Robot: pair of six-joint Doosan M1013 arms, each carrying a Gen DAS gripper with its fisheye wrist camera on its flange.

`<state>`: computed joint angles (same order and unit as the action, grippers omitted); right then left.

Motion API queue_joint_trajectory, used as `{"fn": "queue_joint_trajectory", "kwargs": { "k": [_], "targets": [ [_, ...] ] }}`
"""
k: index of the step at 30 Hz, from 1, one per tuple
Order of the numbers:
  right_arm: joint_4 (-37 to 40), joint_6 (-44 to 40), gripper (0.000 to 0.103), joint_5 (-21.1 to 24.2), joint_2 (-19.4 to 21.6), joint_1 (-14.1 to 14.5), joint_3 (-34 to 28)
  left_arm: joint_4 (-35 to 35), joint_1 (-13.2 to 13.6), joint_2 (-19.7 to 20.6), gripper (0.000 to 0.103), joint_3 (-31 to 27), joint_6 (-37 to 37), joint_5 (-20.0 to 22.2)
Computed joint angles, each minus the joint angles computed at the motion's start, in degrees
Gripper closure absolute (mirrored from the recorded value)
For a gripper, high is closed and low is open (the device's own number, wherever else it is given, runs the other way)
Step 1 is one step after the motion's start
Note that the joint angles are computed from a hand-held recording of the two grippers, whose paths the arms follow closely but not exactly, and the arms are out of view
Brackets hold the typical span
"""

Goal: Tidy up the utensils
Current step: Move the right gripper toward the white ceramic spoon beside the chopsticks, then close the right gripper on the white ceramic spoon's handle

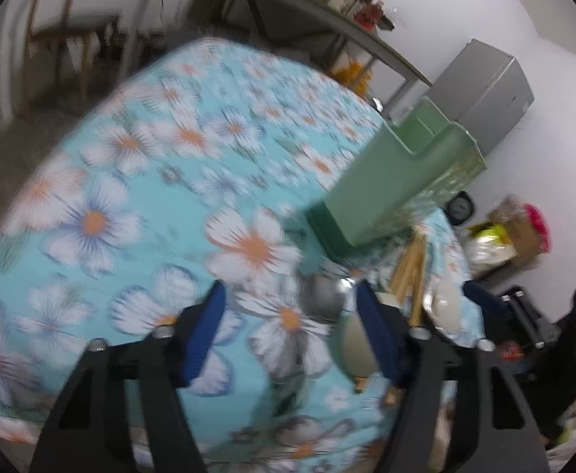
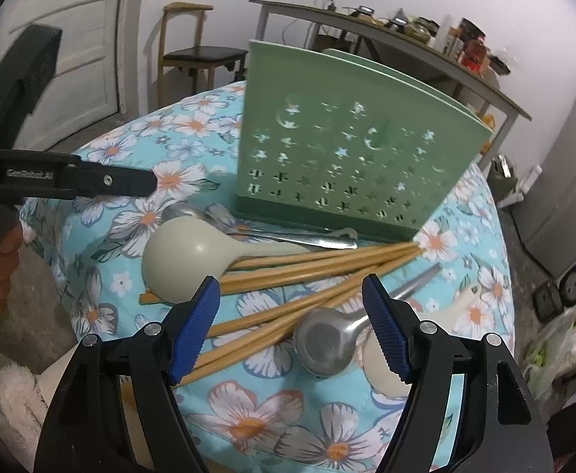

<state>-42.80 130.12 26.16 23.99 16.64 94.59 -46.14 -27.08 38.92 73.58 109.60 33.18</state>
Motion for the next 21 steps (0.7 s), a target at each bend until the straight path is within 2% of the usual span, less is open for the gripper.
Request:
{"fn": "queue_joint_trajectory", "kwargs": {
  "k": [3,6,9,14,18,21],
  "targets": [
    [0.1,0.8,0.034,-0.3,-0.2,-0.3,0.2,-5.0,0.7,1.9,0.062,-2.5,0.2,6.6],
    [0.2,1.3,0.034,-0.9,-0.3,-0.6,0.5,-8.2,1.2,3.4,0.072,-4.1,-1.9,10.8],
    [0.5,1.6,0.034,-1.6,-0.5,-0.8,0.9,-9.7,1.5,4.3,0.077,-5.1,-4.6,12.8],
    [-0.1,2.6,0.034,-2.9,-0.9,-0.9,1.6,-7.3,1.8,5.6,0.085,-7.4,-11.0,16.0],
    [-0.6,2.9,0.034,-4.0,-1.1,-1.0,2.0,-3.4,1.3,6.0,0.098,-8.6,-14.1,16.1],
    [-3.0,3.2,0.034,-4.9,-1.2,-0.9,2.3,-3.0,1.4,5.2,0.100,-7.7,-14.2,14.4]
  ]
}}
